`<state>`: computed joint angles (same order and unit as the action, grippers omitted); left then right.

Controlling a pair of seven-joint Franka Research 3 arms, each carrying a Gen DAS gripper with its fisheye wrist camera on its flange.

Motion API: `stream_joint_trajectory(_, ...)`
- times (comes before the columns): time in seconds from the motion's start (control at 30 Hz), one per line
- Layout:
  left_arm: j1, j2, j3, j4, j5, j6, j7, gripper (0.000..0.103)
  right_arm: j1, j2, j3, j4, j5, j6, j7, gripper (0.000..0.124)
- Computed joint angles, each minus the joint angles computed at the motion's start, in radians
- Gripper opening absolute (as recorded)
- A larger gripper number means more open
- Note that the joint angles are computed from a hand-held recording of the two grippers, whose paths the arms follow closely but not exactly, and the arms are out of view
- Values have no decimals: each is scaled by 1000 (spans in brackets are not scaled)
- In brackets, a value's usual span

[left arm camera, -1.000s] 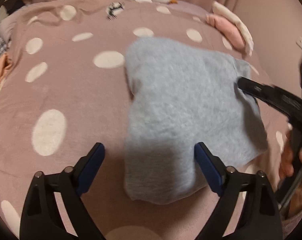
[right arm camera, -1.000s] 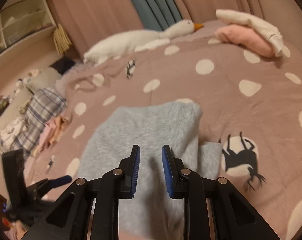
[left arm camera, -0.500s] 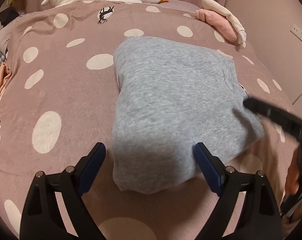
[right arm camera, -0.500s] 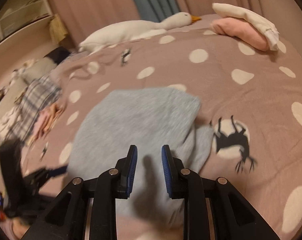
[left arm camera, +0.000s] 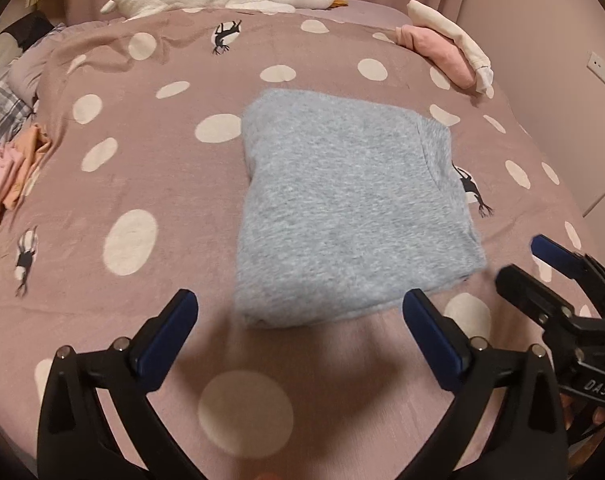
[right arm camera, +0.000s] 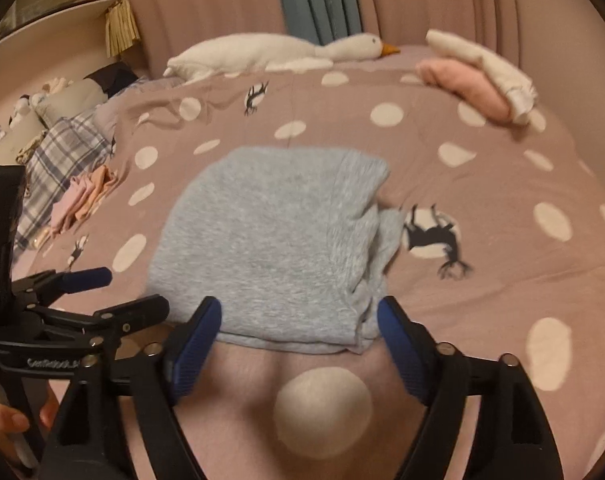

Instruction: Fold small clothes

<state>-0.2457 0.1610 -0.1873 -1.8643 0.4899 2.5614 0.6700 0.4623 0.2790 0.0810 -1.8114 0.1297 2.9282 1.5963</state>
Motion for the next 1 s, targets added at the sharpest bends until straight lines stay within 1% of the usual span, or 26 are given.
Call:
stream_joint_trajectory(0.13, 0, -44, -9, -22, -13, -1, 14, 103, 6, -35, -14, -9, -27, -41, 25, 100)
stream_joint_trajectory(0.23, -9, -66, -15, -14, 6, -45, -2, 103, 12, -59, -19, -27, -49, -22, 55, 100)
stream_joint_trajectory(0.33, -22, -81, -18, 2, 79, -105, -53, 103, 30, -74, -38, -33, -106, -18, 125, 100)
stream_joint_trajectory(0.4, -27, -90, -23, 5, 111, -130, -78, 103, 33, -78, -39, -30, -131, -27, 156, 100)
stream_joint_trajectory(0.47, -25, -97, -26, 1, 107, -130, -79, 103, 24, -80, -26, -31, -133, -22, 150, 100)
stream_joint_trajectory(0.57, -22, -100, -29, 1, 104, -135, -80, 103, 45, -84, -48, -33, -204, -30, 218, 100)
stream_joint_trajectory(0.73, -24, -101, -33, 4, 119, -148, -98, 103, 24, -92, -23, -42, -188, -27, 208, 100)
stream_joint_trajectory(1.0, -23, -110, -34, 4, 126, -160, -119, 103, 16, -99, -16, -49, -184, -26, 214, 100)
